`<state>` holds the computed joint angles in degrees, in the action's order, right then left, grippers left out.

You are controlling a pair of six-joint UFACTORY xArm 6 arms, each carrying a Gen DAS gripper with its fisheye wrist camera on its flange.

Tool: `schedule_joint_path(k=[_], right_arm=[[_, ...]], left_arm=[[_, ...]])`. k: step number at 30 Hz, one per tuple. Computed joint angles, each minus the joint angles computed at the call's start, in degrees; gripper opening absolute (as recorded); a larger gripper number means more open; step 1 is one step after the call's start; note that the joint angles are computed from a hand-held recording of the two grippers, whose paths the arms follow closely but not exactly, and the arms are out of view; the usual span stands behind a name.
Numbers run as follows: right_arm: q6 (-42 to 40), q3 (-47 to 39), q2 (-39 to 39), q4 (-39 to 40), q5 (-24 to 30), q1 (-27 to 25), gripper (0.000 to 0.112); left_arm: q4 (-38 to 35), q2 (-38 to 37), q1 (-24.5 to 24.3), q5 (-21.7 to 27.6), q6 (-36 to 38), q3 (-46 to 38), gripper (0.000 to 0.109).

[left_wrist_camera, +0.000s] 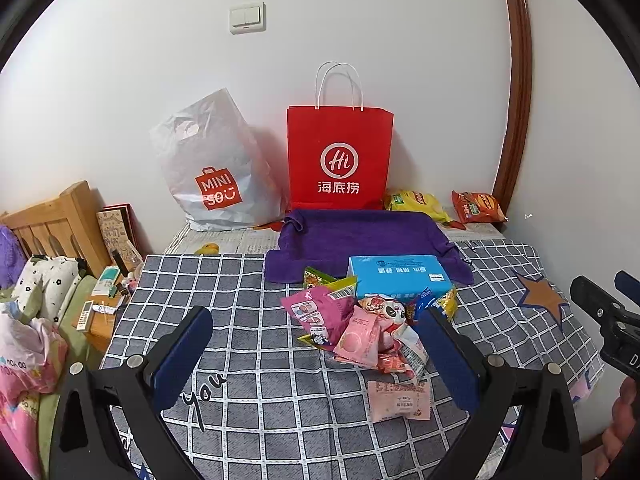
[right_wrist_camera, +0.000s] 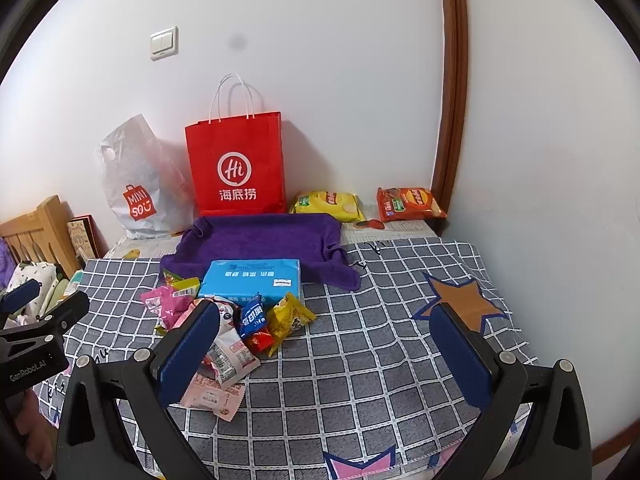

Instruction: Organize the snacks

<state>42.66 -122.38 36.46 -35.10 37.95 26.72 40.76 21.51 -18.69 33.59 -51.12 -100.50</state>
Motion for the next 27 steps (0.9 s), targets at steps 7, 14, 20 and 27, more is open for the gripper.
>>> schedule_joint_path(k=[7, 14, 20, 27], right_arm=[[0.4, 0.1, 0.0, -0.2, 0.0, 0.0, 0.103], [0.6, 0.2, -0.1, -0.3, -0.2, 0.0, 0.103], [0.8, 0.4, -0.2, -0.5, 0.0, 0.1, 0.103], [0.6, 0.3, -0.2, -0.3, 0.0, 0.2, 0.103]], left_arm=[[0.3, -0.2, -0.1, -0.1, -0.3, 0.4, 0.103], [0.2, -0.3, -0.1, 0.0, -0.3, 0.3, 0.103], [0.1, -0.3, -0.2, 0.1, -0.2, 0.3, 0.103], [-0.3, -0.2, -0.2, 0.3, 0.0, 0.0, 0.103]])
